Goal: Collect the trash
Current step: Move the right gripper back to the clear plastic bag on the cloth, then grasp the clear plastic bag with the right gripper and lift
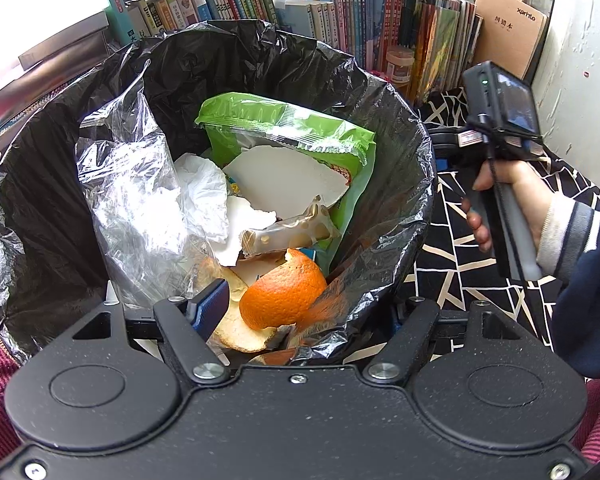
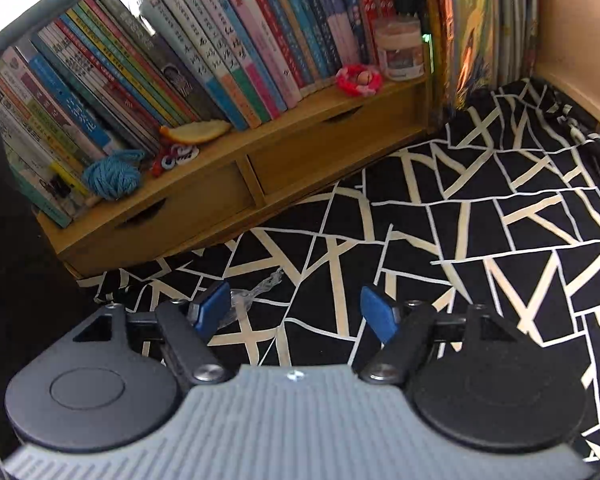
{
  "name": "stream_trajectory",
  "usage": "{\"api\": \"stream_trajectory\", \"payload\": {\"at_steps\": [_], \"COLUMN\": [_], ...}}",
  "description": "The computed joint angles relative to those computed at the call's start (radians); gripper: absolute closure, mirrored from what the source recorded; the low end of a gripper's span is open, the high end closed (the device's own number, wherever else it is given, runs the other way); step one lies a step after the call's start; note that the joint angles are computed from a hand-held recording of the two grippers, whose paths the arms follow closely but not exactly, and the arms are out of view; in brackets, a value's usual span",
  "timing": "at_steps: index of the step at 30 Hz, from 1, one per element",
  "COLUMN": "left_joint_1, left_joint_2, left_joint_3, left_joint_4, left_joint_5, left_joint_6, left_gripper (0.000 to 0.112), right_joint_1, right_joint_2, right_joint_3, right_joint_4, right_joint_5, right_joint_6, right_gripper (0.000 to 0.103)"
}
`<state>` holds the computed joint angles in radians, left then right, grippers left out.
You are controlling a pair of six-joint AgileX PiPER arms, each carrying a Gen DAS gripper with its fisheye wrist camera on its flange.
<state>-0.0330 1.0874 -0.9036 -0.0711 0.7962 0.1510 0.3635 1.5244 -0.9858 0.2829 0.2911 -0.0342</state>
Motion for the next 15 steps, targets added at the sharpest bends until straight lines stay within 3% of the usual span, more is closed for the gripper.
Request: {"api": "stream_trajectory", "payload": {"at_steps": [2, 7, 15], "left_joint_1": [0.000, -0.016, -0.017], "left_joint_2": [0.004, 0.014, 0.016], "left_joint_3": [0.001, -0.002, -0.002], "left_joint_4": [0.004, 0.024, 0.026], "left_joint_5": [-0.003, -0.004, -0.006], "left_joint_6": [-0.002, -0.024, -0.023], "left_gripper": [0.039, 0.040, 0.040], "right_joint_1": [-0.002, -0.090, -0.055], "right_joint_2": [0.045, 0.183, 0.332], "right_joint_3": [-0.044, -0.199, -0.383], "right_joint_4": [0.030, 0.401, 0.364], "right_joint_5": [0.031, 0.237, 0.356], "right_joint_6": [-0.002, -0.148, 0.008], "right_gripper": [0.031, 0.042, 0.048]}}
